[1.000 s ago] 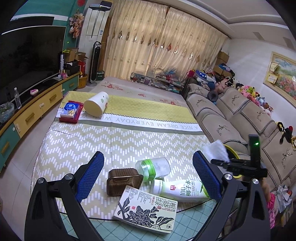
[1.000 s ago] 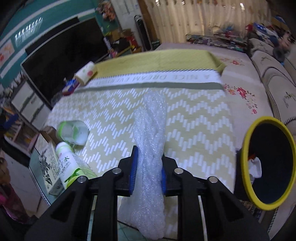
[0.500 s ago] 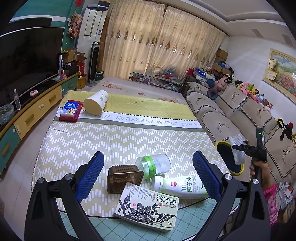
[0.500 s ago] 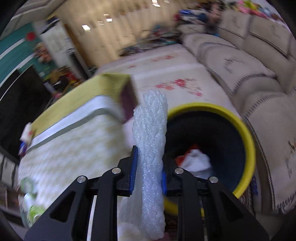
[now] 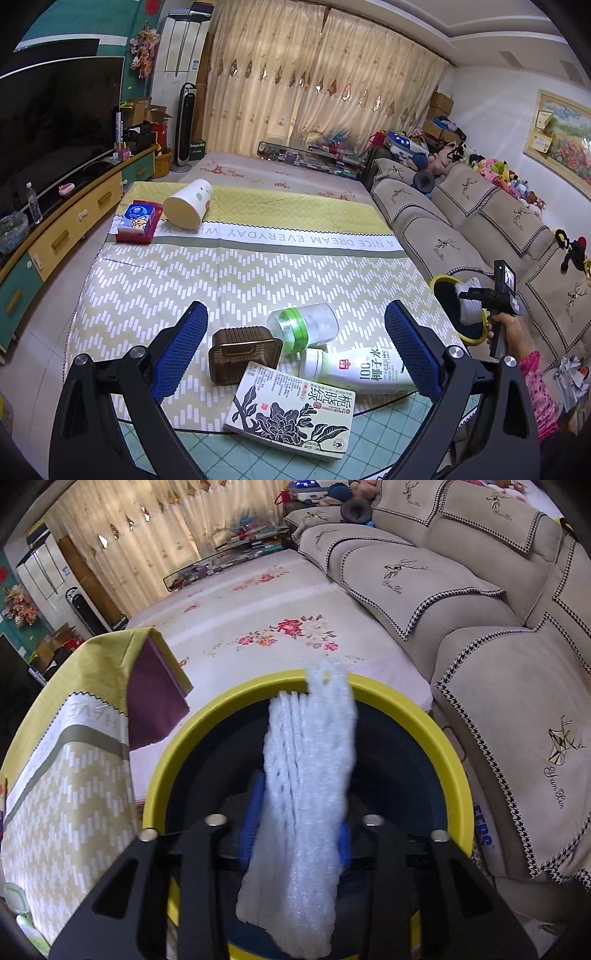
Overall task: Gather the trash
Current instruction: 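Carry the foam net sleeve over the bin and open the right gripper, then reach to the printed tea box and grasp it with the left gripper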
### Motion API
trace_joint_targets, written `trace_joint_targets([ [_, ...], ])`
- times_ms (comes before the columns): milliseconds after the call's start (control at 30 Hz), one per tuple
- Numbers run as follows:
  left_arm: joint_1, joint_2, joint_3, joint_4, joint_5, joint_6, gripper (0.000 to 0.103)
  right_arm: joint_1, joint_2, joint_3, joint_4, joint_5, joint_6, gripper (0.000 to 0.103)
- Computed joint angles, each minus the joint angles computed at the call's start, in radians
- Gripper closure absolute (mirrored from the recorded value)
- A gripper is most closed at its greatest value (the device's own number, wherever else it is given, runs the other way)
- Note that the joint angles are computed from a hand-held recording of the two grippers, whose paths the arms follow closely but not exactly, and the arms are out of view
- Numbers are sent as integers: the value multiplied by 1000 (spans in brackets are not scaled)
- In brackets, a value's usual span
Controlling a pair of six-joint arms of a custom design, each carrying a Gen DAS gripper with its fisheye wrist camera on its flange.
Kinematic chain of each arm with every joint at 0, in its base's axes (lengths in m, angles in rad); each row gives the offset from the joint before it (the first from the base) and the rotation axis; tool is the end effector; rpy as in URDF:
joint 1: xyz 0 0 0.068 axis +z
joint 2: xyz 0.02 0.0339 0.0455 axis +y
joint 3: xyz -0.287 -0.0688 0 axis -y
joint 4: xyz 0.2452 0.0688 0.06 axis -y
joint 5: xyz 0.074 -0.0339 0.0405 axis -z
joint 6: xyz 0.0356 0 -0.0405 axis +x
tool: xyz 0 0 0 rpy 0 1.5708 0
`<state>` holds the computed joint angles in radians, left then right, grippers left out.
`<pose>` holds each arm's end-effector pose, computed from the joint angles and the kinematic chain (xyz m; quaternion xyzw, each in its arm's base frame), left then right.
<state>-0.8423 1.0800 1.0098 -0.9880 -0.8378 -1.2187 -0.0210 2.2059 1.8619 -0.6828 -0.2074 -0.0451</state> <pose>0.1406 -0.1178 0.3240 -0.2666 0.8488 0.0038 0.4565 0.4977 -0.0031 0.2252 -0.0394 0.9577 0.0908 0.2704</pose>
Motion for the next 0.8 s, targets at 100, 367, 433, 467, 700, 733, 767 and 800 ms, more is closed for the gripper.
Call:
trace_joint_targets([
  [100, -1, -1, 2, -1, 2, 0, 8, 4, -28, -34, 38, 28, 1, 38],
  [367, -19, -11, -11, -24, -5, -18, 8, 8, -251, -289, 150, -50, 7, 34],
  [433, -28, -14, -14, -49, -5, -34, 8, 17, -317, -373, 192, -69, 1, 33],
  [467, -35, -13, -13, -63, -7, -45, 8, 24, -343, -404, 203, -77, -2, 33],
  [700, -101, 4, -34, -129, 19, -87, 8, 76, -509, -596, 259, -116, -20, 33],
  [733, -102, 4, -46, -124, 34, -86, 8, 84, -537, -621, 267, -120, -21, 33],
  [767, -103, 4, -58, -119, 44, -89, 8, 91, -553, -635, 270, -123, -22, 33],
  [800, -102, 0, -79, -104, 62, -86, 8, 100, -572, -650, 273, -123, -25, 32],
])
